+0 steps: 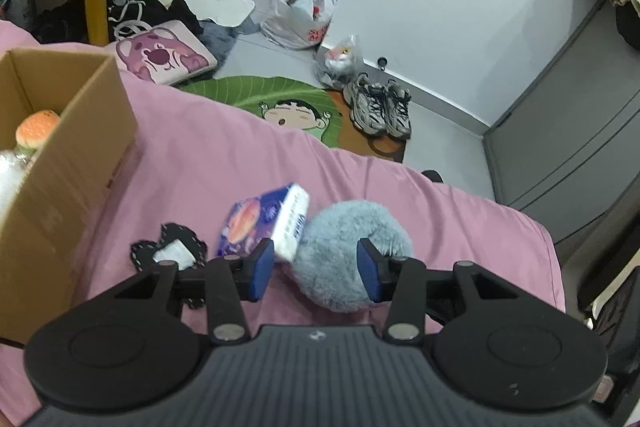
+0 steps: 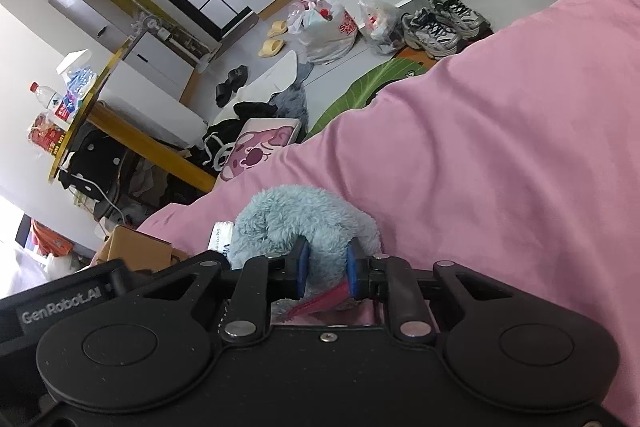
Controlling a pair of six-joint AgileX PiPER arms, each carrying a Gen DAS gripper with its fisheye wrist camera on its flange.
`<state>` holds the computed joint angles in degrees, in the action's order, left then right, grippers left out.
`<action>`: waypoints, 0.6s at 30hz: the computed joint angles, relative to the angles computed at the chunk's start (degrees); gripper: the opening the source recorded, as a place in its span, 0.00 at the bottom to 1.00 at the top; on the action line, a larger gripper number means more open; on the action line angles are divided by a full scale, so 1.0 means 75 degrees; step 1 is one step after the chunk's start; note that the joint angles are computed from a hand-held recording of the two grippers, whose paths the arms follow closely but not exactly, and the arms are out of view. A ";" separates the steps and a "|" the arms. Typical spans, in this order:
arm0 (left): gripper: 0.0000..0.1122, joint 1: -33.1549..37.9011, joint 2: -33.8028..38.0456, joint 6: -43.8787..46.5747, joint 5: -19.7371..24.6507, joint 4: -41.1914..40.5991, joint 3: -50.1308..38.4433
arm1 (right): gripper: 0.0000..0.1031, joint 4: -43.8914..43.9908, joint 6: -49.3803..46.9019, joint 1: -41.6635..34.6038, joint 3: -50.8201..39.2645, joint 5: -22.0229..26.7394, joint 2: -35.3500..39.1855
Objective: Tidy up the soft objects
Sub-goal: 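Grasp the grey fluffy plush with the right tool, then lift and carry the grey plush over the box with the right tool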
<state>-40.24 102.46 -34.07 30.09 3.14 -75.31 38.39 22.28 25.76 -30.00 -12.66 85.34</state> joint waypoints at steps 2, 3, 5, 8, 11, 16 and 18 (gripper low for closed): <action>0.40 0.0032 -0.0011 0.0298 -0.0216 -0.0405 0.0146 | 0.18 0.0574 -0.0406 0.0149 0.0147 -0.0137 -0.0120; 0.39 0.0048 -0.0020 0.0395 -0.0264 -0.0586 0.0207 | 0.18 0.0765 -0.0541 0.0158 0.0175 -0.0112 -0.0151; 0.37 0.0128 -0.0059 0.0681 -0.0445 -0.1089 0.0347 | 0.18 0.1015 -0.0711 0.0130 0.0233 -0.0018 -0.0297; 0.37 0.0173 -0.0145 0.1233 -0.0558 -0.1731 0.0423 | 0.18 0.2283 -0.1849 0.0363 0.0308 -0.0092 -0.0687; 0.37 0.0073 -0.0260 0.1133 -0.0414 -0.1598 0.0400 | 0.18 0.3192 -0.2497 0.0648 0.0327 -0.0174 -0.0866; 0.37 0.0072 -0.0543 0.1046 -0.0387 -0.1553 0.0646 | 0.18 0.4992 -0.4043 0.1242 0.0231 -0.0626 -0.1136; 0.37 0.0125 -0.0717 0.1167 -0.0470 -0.1650 0.0859 | 0.18 0.5642 -0.4556 0.1523 0.0137 -0.0864 -0.1160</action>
